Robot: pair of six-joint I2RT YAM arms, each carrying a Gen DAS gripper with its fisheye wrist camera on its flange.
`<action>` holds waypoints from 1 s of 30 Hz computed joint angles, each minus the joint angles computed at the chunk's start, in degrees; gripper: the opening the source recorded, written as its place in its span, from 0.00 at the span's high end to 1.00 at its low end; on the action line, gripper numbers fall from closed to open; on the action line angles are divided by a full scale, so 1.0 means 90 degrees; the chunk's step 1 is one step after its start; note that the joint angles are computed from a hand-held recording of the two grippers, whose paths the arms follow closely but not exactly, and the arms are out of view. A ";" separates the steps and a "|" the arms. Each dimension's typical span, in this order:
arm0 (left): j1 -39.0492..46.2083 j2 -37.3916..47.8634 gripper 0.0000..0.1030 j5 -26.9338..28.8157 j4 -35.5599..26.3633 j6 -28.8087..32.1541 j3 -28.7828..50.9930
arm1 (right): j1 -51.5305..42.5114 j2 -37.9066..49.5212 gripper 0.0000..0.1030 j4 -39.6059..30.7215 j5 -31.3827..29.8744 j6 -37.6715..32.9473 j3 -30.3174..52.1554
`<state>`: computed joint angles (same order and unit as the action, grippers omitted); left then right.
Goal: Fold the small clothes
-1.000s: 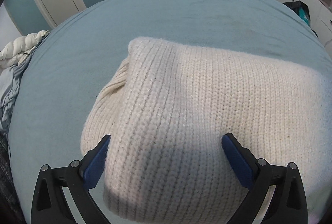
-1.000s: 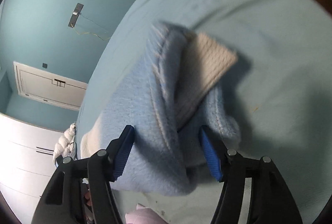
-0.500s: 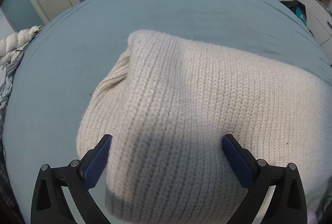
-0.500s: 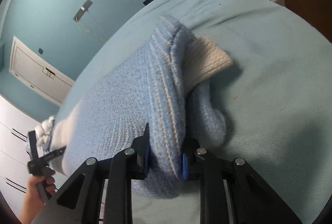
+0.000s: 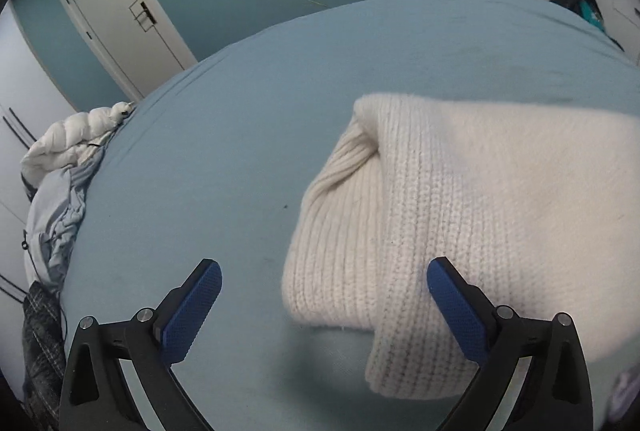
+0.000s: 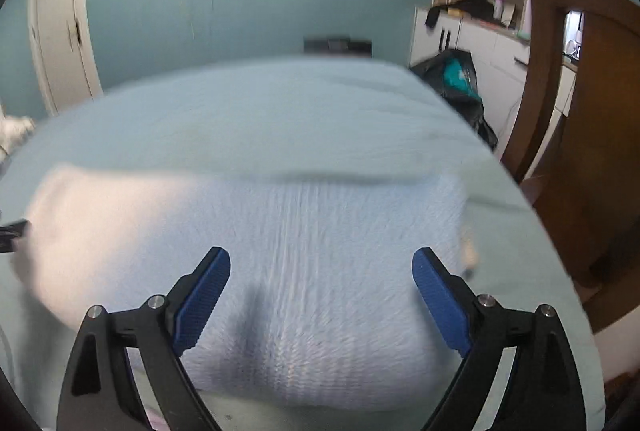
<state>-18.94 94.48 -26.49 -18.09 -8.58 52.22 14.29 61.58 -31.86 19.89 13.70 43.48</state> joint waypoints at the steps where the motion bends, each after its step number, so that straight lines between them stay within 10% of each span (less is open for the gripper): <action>1: 0.0035 0.0013 0.00 0.0005 0.0127 -0.0051 -0.0112 | -0.0232 -0.0094 0.11 0.0211 -0.0149 -0.0171 -0.0404; 12: 0.0296 -0.0226 0.01 0.0139 0.0330 -0.0092 -0.0300 | -0.0486 -0.1058 0.07 0.1010 -0.0228 -0.0810 -0.1290; 17: -0.0834 -0.1222 0.03 -0.0005 -0.0211 -0.0438 -0.0147 | 0.1299 -0.2500 0.06 0.0847 0.1797 -0.0175 -0.1754; 25: -0.1650 0.0358 0.00 0.1143 -0.0481 -0.0812 0.0882 | 0.0908 -0.1696 0.06 0.1183 0.0720 -0.0514 -0.1728; 30: -0.1976 0.0973 0.00 0.0379 -0.0163 -0.0603 0.0890 | 0.0304 -0.1562 0.01 0.1370 0.0120 -0.0683 -0.1777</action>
